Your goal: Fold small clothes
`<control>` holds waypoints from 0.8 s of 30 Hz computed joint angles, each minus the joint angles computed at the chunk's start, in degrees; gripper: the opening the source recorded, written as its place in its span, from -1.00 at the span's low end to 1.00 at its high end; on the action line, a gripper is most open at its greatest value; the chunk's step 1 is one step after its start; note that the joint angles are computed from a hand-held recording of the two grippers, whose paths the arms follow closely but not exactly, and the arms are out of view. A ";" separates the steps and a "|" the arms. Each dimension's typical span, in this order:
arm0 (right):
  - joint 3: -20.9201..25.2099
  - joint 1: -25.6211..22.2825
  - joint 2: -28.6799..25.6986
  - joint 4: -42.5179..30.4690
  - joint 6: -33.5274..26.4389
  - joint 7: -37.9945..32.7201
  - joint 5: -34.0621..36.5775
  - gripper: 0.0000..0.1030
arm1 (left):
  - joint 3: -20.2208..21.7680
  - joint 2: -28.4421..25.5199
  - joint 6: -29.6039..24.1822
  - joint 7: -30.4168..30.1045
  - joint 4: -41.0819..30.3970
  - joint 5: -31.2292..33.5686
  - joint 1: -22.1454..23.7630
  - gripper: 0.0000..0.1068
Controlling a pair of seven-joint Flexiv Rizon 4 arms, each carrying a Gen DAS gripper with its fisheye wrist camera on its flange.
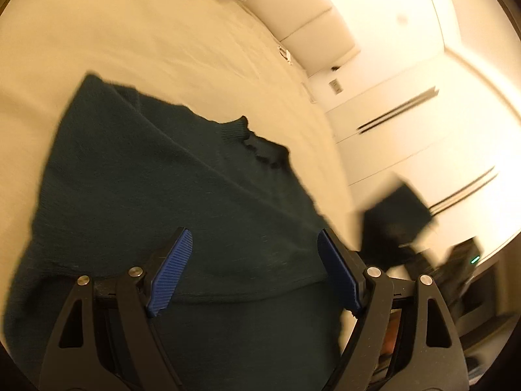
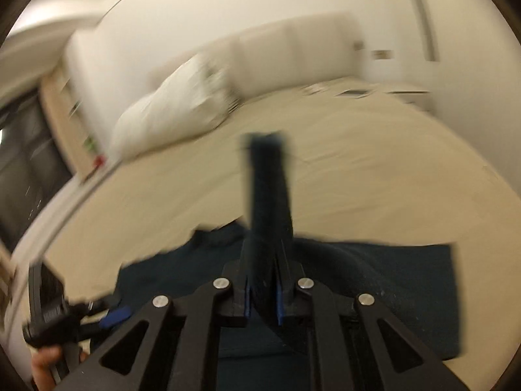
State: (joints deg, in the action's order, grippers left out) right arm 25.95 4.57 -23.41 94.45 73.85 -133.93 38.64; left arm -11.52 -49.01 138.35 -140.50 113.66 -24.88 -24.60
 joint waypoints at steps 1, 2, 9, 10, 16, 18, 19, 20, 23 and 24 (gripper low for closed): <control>-1.00 3.03 -0.84 0.98 0.16 1.75 -2.30 -0.76 | -1.55 -0.98 1.80 -3.05 0.04 3.64 2.52 0.48; -1.88 5.97 -2.19 2.14 0.39 4.67 -5.44 -0.76 | -2.68 -1.93 3.04 -5.47 -0.15 6.62 4.50 0.48; 1.31 6.76 -5.90 5.93 -1.08 6.75 -13.61 0.12 | -4.98 -5.31 -0.95 -9.09 -4.74 14.41 8.72 0.48; 4.35 3.43 -5.86 5.27 -2.96 4.72 -11.19 0.23 | -4.86 -5.38 -1.83 -8.86 -5.14 14.41 8.57 0.48; 10.40 -9.26 -1.12 6.30 -13.13 -4.67 5.45 0.48 | -5.53 -3.75 -12.86 -5.67 -7.50 15.09 9.42 0.49; 9.77 -12.14 -1.35 4.64 -17.45 -4.46 10.44 0.48 | -5.58 -3.61 -18.01 -3.78 -9.64 15.00 9.51 0.49; 9.28 -13.88 -0.92 4.39 -19.62 -4.37 12.79 0.47 | -4.65 -3.41 -20.44 -2.34 -10.92 14.10 8.53 0.49; 8.38 -15.96 -0.90 3.84 -22.36 -3.48 15.98 0.47 | -3.39 -3.05 -24.05 -0.58 -12.30 12.65 7.22 0.48; 6.05 -18.69 -2.23 1.69 -27.93 1.12 21.54 0.48 | -0.06 -3.11 -29.99 3.00 -15.90 9.11 3.76 0.20; 5.20 -19.27 -2.72 0.89 -29.33 2.73 23.38 0.48 | 0.21 -3.22 -30.93 3.55 -16.47 8.28 3.35 0.00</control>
State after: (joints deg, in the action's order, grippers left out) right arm 31.15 -14.70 -26.13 95.34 44.52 -131.20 62.03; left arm -11.30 -52.23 107.42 -136.95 97.19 -16.59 -21.25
